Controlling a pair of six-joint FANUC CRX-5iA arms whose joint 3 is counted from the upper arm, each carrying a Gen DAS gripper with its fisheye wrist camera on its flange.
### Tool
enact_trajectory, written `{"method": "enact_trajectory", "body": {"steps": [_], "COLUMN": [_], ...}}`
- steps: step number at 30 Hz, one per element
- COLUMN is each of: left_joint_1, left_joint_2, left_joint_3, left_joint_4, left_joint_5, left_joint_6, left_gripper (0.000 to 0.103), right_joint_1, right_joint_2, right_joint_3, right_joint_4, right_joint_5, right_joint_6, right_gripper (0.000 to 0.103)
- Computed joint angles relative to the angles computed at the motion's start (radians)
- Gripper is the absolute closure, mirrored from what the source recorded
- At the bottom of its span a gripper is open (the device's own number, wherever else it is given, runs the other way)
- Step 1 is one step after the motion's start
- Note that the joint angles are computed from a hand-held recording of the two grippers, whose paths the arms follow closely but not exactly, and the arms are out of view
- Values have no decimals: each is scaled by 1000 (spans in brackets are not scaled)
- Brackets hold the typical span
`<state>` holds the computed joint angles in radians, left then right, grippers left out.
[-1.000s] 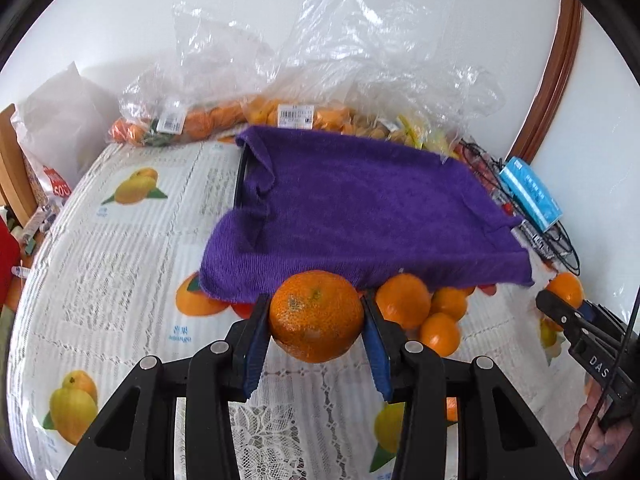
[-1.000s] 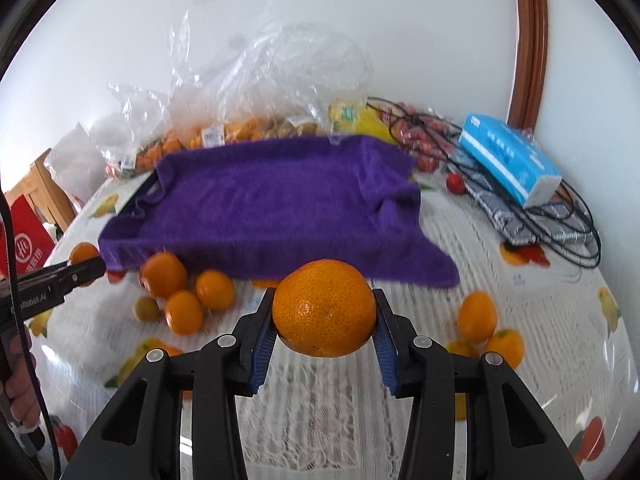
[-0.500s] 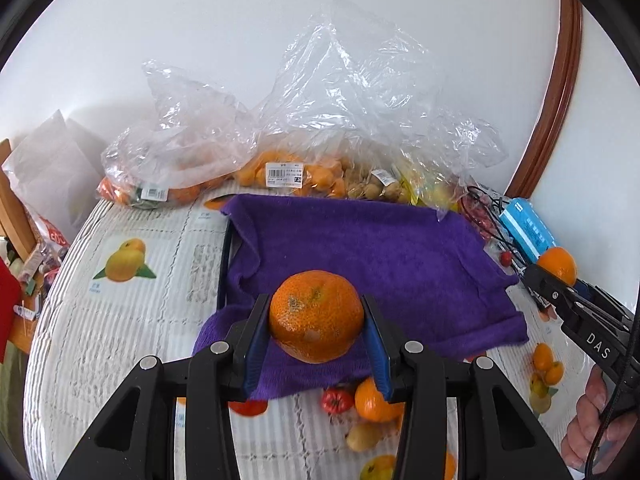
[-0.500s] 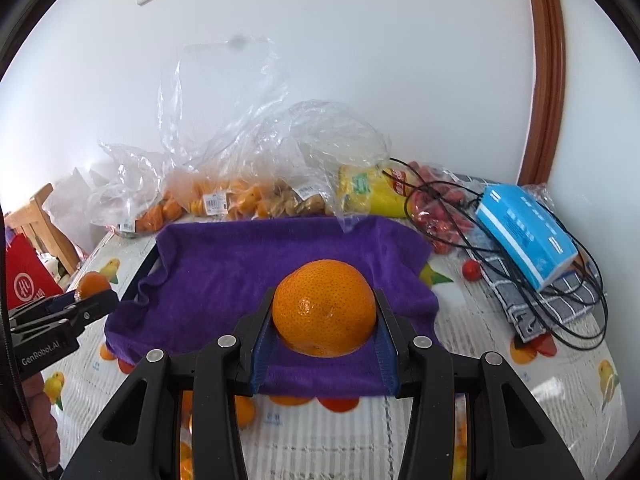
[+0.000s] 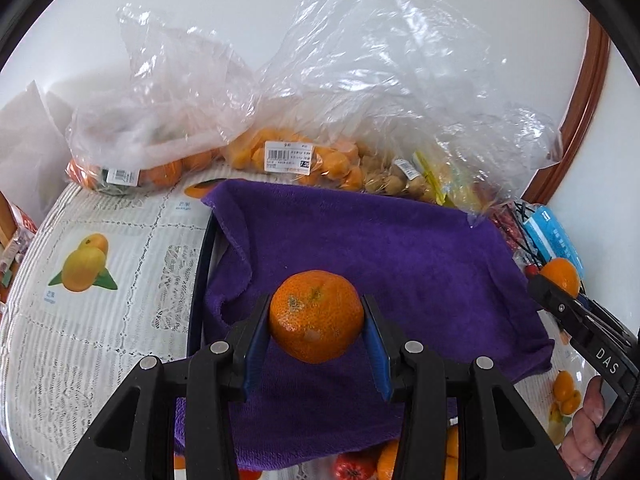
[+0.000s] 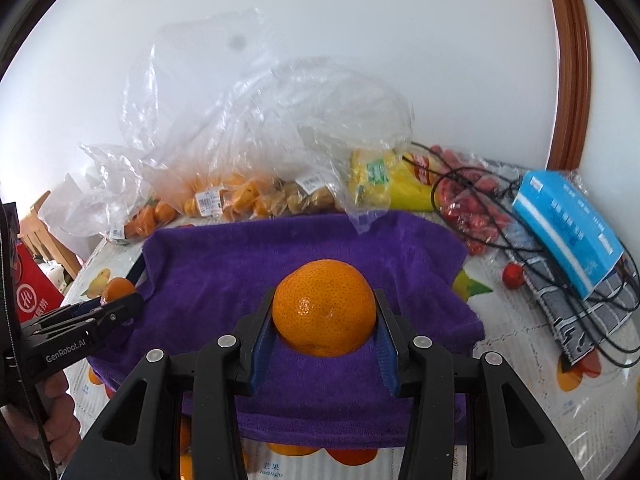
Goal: Organize fruits
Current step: 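Lift and carry both held oranges over the purple towel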
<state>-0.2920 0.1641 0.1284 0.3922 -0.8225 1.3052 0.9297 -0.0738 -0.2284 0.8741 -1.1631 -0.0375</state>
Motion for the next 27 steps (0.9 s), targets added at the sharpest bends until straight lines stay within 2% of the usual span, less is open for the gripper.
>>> {"method": "enact_trajectory", "body": {"steps": [6, 12, 20, 27], "left_joint_1": [12, 25, 12, 16], "left_joint_2": [-5, -18, -5, 2], "left_joint_3": [-26, -66, -41, -38], "left_joint_4": [23, 80, 11, 25], "left_joint_5": [14, 28, 20, 9], "left_joint_6": [-20, -40, 0, -5], "left_gripper": [62, 62, 62, 62], "right_joint_1": [-12, -31, -23, -26], "right_joint_2": [-5, 2, 37, 39], "right_joint_3": [-27, -29, -2, 4], "right_joint_4": [-2, -62, -69, -88], "right_joint_5": [18, 49, 24, 19], "right_joint_6": [-24, -9, 38, 44], "right_gripper": [59, 59, 59, 59]}}
